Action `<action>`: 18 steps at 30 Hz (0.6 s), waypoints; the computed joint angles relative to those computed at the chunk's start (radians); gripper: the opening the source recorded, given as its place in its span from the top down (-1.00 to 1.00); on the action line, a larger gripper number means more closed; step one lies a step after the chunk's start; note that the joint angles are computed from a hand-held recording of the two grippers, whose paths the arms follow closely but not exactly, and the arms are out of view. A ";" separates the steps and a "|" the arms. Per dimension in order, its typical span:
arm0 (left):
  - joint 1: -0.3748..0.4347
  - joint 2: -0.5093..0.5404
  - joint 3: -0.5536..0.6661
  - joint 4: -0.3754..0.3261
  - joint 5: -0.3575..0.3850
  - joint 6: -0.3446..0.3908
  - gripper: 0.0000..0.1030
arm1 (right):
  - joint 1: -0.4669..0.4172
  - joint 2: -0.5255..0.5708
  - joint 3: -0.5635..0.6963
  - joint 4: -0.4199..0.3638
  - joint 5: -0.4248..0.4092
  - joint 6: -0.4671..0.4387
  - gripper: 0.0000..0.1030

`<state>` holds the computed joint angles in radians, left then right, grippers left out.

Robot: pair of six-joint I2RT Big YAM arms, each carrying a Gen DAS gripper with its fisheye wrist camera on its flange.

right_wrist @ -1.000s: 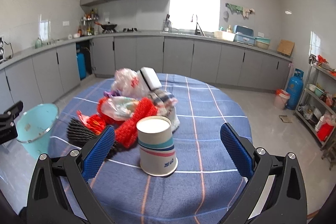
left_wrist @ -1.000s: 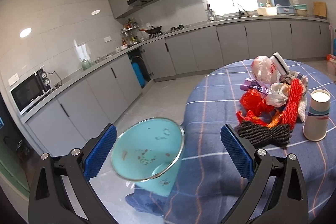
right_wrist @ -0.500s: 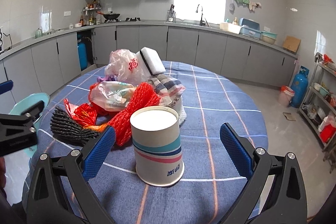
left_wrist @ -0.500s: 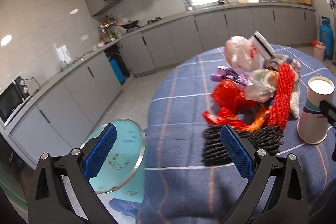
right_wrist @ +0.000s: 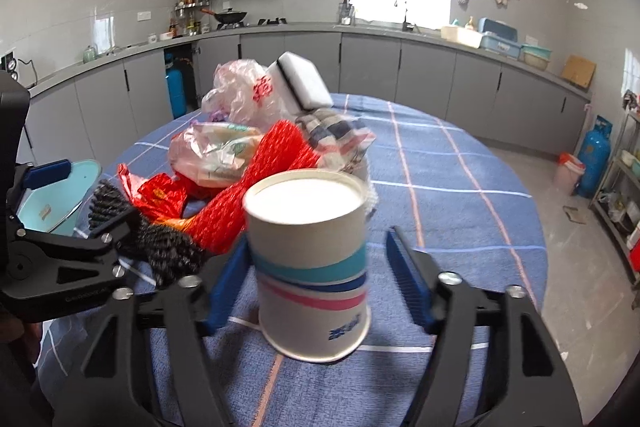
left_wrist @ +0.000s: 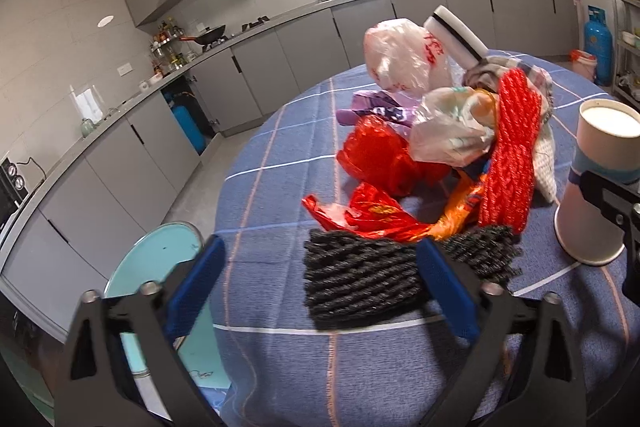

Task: Collect trash
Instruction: 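Reach the right gripper to the white paper cup and close on it, then grasp the black knitted scrubber with the left gripper while the right gripper holds the cup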

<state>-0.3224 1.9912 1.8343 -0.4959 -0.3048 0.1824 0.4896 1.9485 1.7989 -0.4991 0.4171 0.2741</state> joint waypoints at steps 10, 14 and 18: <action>-0.007 -0.012 -0.017 -0.040 0.107 0.014 0.93 | -0.004 -0.010 -0.017 0.019 -0.026 0.001 -0.10; -0.009 -0.038 -0.046 -0.017 0.117 0.022 0.99 | -0.002 -0.024 -0.031 0.032 -0.017 0.000 -0.10; -0.009 -0.060 -0.067 0.004 0.124 0.027 0.99 | 0.000 -0.035 -0.040 0.043 -0.010 -0.005 -0.10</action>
<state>-0.3310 1.9313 1.7670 -0.4914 -0.1812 0.2095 0.4899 1.9135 1.7594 -0.4556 0.4076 0.2689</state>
